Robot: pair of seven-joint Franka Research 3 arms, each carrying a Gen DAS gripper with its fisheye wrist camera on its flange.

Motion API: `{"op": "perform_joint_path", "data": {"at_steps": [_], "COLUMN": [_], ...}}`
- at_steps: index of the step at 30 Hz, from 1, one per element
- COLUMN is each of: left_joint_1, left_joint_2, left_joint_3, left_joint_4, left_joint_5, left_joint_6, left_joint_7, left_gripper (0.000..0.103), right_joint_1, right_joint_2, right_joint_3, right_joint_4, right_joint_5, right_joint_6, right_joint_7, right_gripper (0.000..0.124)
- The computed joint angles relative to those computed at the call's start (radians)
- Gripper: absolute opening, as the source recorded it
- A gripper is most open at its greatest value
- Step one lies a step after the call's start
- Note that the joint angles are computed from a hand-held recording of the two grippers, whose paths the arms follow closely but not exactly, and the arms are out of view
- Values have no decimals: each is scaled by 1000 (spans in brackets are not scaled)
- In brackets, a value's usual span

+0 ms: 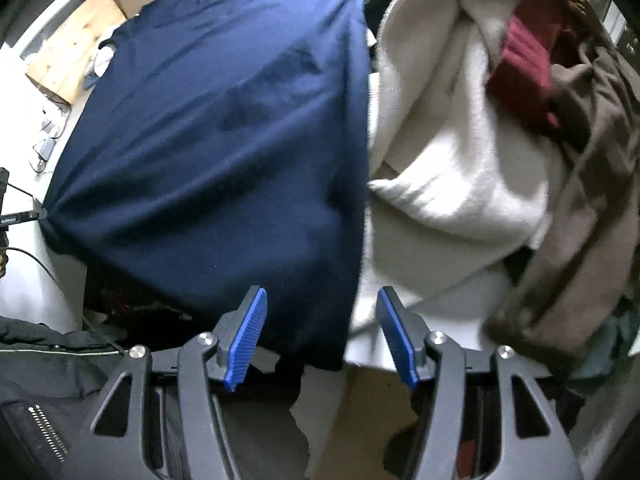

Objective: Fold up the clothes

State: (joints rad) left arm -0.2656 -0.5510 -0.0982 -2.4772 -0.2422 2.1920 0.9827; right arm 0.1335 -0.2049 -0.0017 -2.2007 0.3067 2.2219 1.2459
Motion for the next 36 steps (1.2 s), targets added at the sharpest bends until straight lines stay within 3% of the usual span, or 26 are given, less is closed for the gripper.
{"op": "perform_joint_path", "data": {"at_steps": [1, 3, 7, 10, 13, 16, 18, 19, 24, 28, 31, 36], "left_joint_1": [8, 20, 51, 82, 115, 146, 171, 186, 271, 347, 388, 396], "left_joint_2": [-3, -19, -54, -35, 52, 194, 302, 358, 650, 754, 810, 988], "left_joint_3": [-3, 0, 10, 23, 46, 79, 96, 100, 91, 42, 7, -16], "left_joint_4": [7, 16, 38, 89, 184, 339, 462, 526, 865, 1002, 1075, 1306], "left_joint_5": [14, 34, 90, 145, 186, 207, 197, 191, 110, 45, 21, 100], "left_joint_6": [-14, -43, -88, -49, 20, 82, 96, 93, 17, -55, -79, -161], "left_joint_7": [-8, -16, -17, 20, 82, 206, 304, 350, 582, 703, 756, 759], "left_gripper": [5, 19, 20, 20, 20, 24, 34, 34, 34, 34, 34, 37], "right_joint_1": [-2, -3, 10, 38, 71, 124, 171, 191, 328, 406, 416, 444], "right_joint_2": [-1, -2, 50, 140, 239, 275, 322, 340, 430, 511, 541, 695], "right_joint_3": [-9, -25, -21, 2, 38, 90, 127, 142, 187, 176, 154, 97], "right_joint_4": [18, 66, 191, 330, 475, 522, 556, 567, 602, 709, 770, 1033], "right_joint_5": [23, 84, 140, 176, 198, 237, 272, 285, 167, 40, -15, -169], "right_joint_6": [-7, 7, 49, 64, 58, 73, 86, 80, 117, 120, 124, 48], "right_joint_7": [1, -15, -63, -124, -170, -178, -166, -162, -1, 171, 264, 409], "right_gripper": [57, 57, 57, 57, 57, 57, 57, 57, 57, 57, 56, 35]}}
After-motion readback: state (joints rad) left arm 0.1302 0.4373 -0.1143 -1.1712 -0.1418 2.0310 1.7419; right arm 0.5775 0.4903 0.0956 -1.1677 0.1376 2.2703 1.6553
